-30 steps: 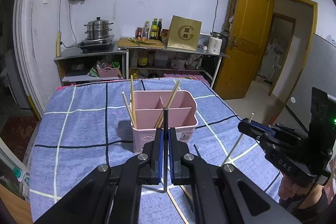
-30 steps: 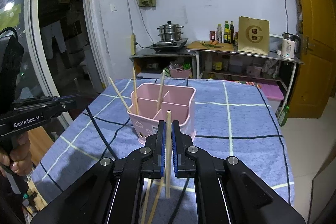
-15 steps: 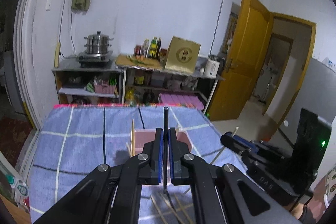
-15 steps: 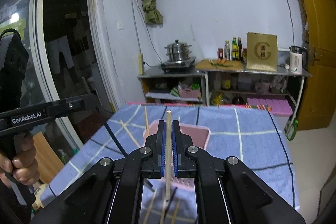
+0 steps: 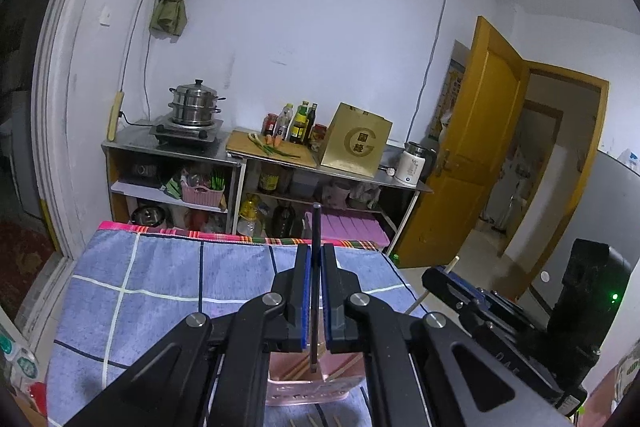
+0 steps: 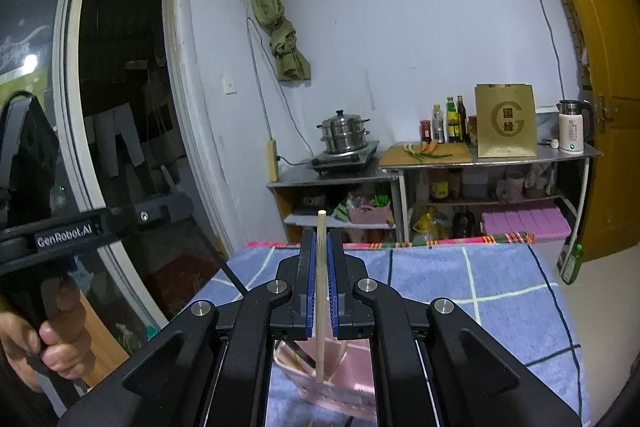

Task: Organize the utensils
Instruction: 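Lower and open the left tool into the basket while the right tool releases its chopstick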

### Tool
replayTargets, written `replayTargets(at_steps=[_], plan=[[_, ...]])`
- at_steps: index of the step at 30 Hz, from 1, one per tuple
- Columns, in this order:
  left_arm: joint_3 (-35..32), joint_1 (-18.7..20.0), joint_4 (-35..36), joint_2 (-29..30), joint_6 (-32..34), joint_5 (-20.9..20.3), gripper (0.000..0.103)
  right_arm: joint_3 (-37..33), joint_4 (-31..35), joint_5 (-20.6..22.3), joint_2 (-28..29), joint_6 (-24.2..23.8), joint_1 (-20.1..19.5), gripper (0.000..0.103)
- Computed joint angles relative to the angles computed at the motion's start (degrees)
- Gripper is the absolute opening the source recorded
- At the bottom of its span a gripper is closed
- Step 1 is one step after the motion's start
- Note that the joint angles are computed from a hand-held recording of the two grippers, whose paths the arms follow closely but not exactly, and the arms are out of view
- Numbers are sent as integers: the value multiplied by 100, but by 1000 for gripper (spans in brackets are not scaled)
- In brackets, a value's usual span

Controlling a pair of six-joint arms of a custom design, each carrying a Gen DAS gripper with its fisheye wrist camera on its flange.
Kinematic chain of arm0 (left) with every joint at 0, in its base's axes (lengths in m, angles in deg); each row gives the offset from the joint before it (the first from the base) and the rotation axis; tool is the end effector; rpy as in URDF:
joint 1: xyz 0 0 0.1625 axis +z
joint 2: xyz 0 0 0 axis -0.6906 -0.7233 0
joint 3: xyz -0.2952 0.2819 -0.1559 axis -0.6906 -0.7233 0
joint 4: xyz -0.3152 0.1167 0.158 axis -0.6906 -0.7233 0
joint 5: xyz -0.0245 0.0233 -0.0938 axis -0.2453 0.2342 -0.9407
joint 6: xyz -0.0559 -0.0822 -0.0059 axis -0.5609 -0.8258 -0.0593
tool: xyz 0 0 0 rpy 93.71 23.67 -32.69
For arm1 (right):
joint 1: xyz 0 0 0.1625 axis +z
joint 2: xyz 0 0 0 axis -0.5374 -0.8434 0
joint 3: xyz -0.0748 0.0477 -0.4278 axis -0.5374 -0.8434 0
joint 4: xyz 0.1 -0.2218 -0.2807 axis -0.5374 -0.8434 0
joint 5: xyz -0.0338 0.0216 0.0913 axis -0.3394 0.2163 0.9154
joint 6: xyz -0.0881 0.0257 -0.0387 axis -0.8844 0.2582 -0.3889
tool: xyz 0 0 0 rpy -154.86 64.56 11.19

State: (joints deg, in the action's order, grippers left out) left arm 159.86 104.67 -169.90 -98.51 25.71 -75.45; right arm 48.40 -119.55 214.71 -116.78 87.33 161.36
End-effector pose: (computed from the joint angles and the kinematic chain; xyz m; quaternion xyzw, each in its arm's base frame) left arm -0.1288 -0.5234 0.3783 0.3913 0.8589 -0.3301 0.0154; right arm 0.3977 -0.4023 0.0283 0.1389 -0.7543 0.5937 0.2434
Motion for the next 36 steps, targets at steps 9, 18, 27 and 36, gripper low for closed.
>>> replayTargets(at_steps=[9,18,27,36], plan=[[-138,301,-80,357,94,-162,4,-63,-81,-277,121,-28,-291,5],[-164,502,-9,625,169,-55,4,-312,546,-381,369,361,-533,6],[4,565,-190,703,259,174,4,-434,935,-303,504,664,-643,6],[429,424,-870,522,440,559,21,-405,1083,-231,498,739,-602,15]])
